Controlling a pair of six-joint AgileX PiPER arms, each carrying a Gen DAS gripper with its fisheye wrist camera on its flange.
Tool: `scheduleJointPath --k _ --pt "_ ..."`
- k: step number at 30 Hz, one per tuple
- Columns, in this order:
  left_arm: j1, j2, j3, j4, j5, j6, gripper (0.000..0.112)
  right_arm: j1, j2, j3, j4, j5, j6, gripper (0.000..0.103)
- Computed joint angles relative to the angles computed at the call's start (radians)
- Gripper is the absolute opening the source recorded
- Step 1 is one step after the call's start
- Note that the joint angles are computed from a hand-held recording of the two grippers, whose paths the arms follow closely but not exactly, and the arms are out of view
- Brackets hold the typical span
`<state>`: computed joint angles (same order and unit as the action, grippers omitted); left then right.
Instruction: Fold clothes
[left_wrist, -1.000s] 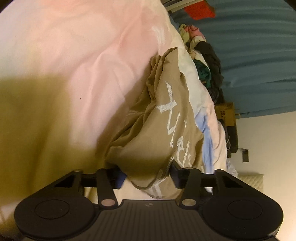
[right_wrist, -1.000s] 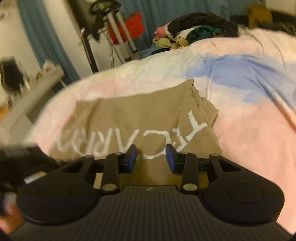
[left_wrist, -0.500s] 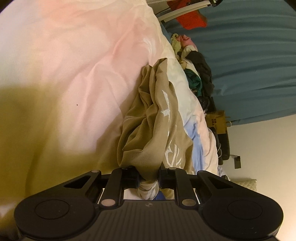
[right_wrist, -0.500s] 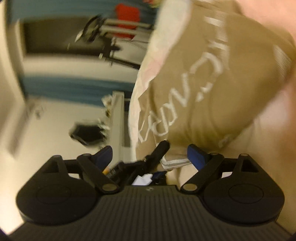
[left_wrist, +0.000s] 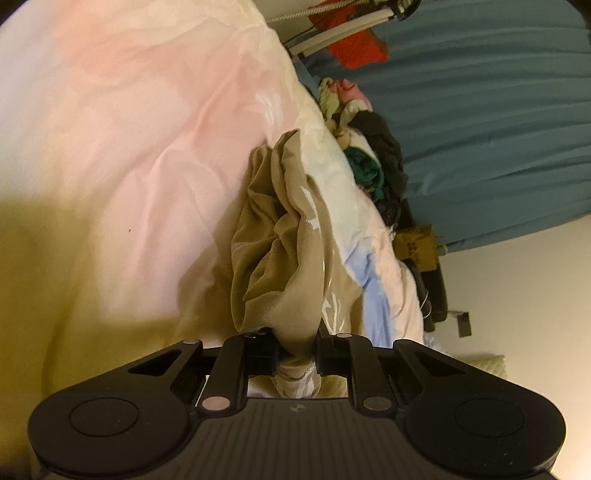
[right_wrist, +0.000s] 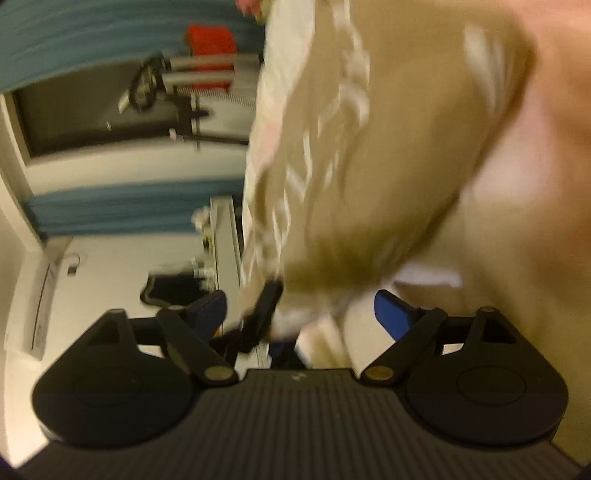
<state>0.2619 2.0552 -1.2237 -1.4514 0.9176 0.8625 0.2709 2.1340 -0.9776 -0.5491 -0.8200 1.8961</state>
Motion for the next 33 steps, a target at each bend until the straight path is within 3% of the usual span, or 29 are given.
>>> scheduleJointPath --k 4,5,6,8,11,16,19,23,27,31,33 --pt "0.021 0.003 0.009 -0.050 0.028 0.025 0.016 0.031 -0.081 0.071 0.319 0.176 -0.234 0.070" --pt "0.020 0.000 0.011 -0.053 0.022 0.027 0.016 0.039 -0.093 0.085 0.410 0.202 -0.302 0.063" --pt "0.019 -0.002 0.013 -0.053 0.020 0.026 0.016 0.043 -0.100 0.097 0.478 0.213 -0.350 0.057" --pt "0.015 -0.007 0.014 -0.047 0.013 0.017 0.016 0.038 -0.090 0.110 0.500 0.189 -0.347 0.035" --pt "0.024 -0.031 0.032 -0.033 0.005 0.030 0.016 0.047 -0.106 0.120 0.533 0.176 -0.401 0.023" --pt "0.039 -0.062 0.049 -0.019 0.038 0.053 0.016 0.073 -0.217 0.160 0.681 0.197 -0.636 0.020" --pt "0.054 -0.086 0.047 0.024 0.100 0.026 0.016 0.065 -0.294 0.210 0.706 0.202 -0.672 0.020" --pt "0.042 -0.144 0.043 0.118 0.186 -0.065 0.016 0.024 -0.438 0.338 0.641 0.198 -0.612 0.020" --pt "-0.006 -0.212 0.075 0.182 0.263 -0.074 0.016 -0.079 -0.638 0.492 0.476 0.254 -0.480 0.020" --pt "-0.136 -0.204 -0.018 0.282 0.246 -0.225 0.016 -0.227 -0.776 0.554 0.214 0.370 -0.275 0.020" --pt "-0.221 -0.185 -0.114 0.341 0.209 -0.297 0.016 -0.304 -0.757 0.543 0.108 0.364 -0.172 0.020"
